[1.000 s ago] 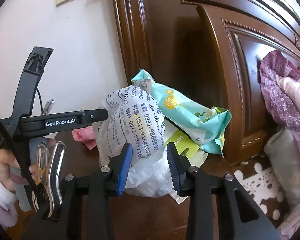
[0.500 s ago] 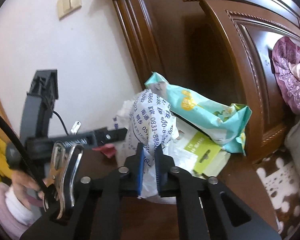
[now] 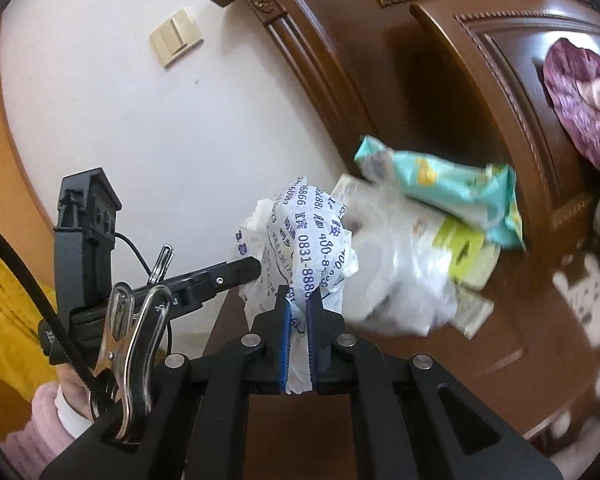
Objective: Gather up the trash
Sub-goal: 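Grasp the white printed plastic bag with the right gripper, then lift the white bag off the nightstand with the right gripper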
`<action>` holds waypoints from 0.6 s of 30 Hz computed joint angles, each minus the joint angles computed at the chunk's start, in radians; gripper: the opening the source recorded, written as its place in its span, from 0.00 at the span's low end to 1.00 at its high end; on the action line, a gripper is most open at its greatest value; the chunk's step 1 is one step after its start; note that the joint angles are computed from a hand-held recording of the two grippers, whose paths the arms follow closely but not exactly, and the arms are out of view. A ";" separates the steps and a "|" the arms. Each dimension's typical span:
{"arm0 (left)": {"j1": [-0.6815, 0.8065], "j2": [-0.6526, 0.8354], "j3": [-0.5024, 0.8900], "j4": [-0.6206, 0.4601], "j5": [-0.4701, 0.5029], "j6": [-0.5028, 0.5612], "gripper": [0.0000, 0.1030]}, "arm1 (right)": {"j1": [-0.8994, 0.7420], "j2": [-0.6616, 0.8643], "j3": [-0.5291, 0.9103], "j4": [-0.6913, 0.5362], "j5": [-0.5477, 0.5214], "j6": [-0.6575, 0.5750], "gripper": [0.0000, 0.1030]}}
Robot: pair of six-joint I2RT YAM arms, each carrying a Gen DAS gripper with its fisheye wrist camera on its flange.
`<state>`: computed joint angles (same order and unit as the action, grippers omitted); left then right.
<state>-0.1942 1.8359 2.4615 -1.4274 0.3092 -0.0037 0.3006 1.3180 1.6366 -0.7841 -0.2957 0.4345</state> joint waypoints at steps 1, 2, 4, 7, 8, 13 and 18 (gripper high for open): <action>-0.003 -0.041 -0.063 0.004 -0.006 0.007 0.17 | 0.002 -0.019 -0.020 -0.010 -0.009 0.015 0.08; 0.001 -0.067 -0.102 0.005 -0.005 0.016 0.17 | 0.004 -0.032 -0.036 -0.014 -0.016 0.027 0.08; -0.007 -0.137 -0.213 0.010 -0.027 0.044 0.17 | 0.013 -0.059 -0.065 -0.045 -0.018 0.043 0.08; -0.023 -0.202 -0.323 0.027 -0.047 0.071 0.17 | 0.040 -0.067 -0.067 -0.123 0.044 0.026 0.08; -0.030 -0.218 -0.352 0.032 -0.055 0.074 0.17 | 0.054 -0.065 -0.067 -0.150 0.074 0.021 0.10; -0.043 -0.264 -0.409 0.027 -0.064 0.084 0.24 | 0.046 -0.091 -0.090 -0.215 0.122 0.009 0.20; -0.048 -0.284 -0.408 0.050 -0.089 0.089 0.45 | 0.071 -0.127 -0.076 -0.232 0.242 -0.007 0.30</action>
